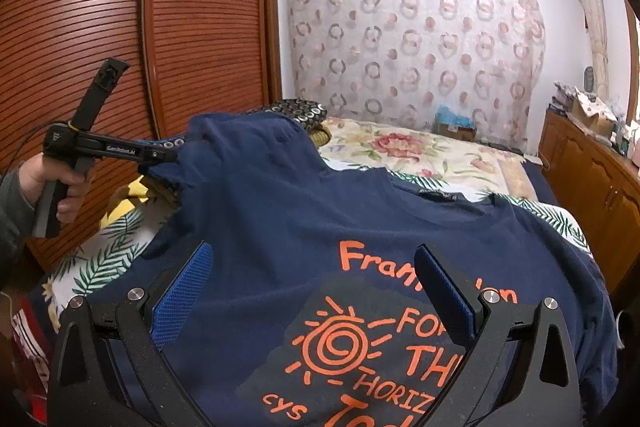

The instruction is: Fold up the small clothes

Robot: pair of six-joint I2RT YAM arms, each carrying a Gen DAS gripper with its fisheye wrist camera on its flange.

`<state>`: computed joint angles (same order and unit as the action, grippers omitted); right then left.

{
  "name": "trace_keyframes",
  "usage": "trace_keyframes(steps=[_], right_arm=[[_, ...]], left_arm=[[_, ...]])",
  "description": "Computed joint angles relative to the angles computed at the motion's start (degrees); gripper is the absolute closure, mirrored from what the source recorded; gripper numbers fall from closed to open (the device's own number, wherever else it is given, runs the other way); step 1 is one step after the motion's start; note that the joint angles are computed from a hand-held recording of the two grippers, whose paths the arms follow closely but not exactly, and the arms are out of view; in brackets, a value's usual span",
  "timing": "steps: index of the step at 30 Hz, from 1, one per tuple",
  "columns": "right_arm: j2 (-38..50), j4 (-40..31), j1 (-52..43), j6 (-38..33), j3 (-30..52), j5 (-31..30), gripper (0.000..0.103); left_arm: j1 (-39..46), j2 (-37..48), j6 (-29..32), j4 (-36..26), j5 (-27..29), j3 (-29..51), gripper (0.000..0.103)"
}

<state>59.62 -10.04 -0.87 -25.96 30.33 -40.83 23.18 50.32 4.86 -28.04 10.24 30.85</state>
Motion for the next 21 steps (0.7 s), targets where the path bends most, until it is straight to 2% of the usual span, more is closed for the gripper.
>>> trace_keyframes(steps=[2,4,8,11,16,21], right_arm=[[0.39,-0.13,-0.14,0.08,0.19,-0.09,0.001],[0.75,-0.19,-0.82,-0.15,0.33,-0.58,0.001],[1.79,-0.23,-3.08,-0.78,0.75,-2.02,0.001],[2.98,-0.3,-5.27,-1.22,1.48,-3.19,0.001],[5.87,-0.51,-9.87,-2.34,3.63,-5.44,0.001],[9.17,-0.68,-14.89,-3.41,6.06,-7.29,0.001]], left_arm=[[-1.08,-1.64,0.47,-0.63,-0.67,0.14,0.098],[-2.48,-3.2,0.18,-1.11,-1.9,0.82,0.102],[-4.74,-6.03,-0.93,-2.82,-2.42,3.12,0.103],[-9.61,-6.17,-3.43,-3.62,-4.78,5.87,0.103],[-21.98,-2.41,-8.27,-2.81,-11.8,10.85,0.103],[-34.21,4.8,-12.03,-0.63,-17.15,16.22,0.103]])
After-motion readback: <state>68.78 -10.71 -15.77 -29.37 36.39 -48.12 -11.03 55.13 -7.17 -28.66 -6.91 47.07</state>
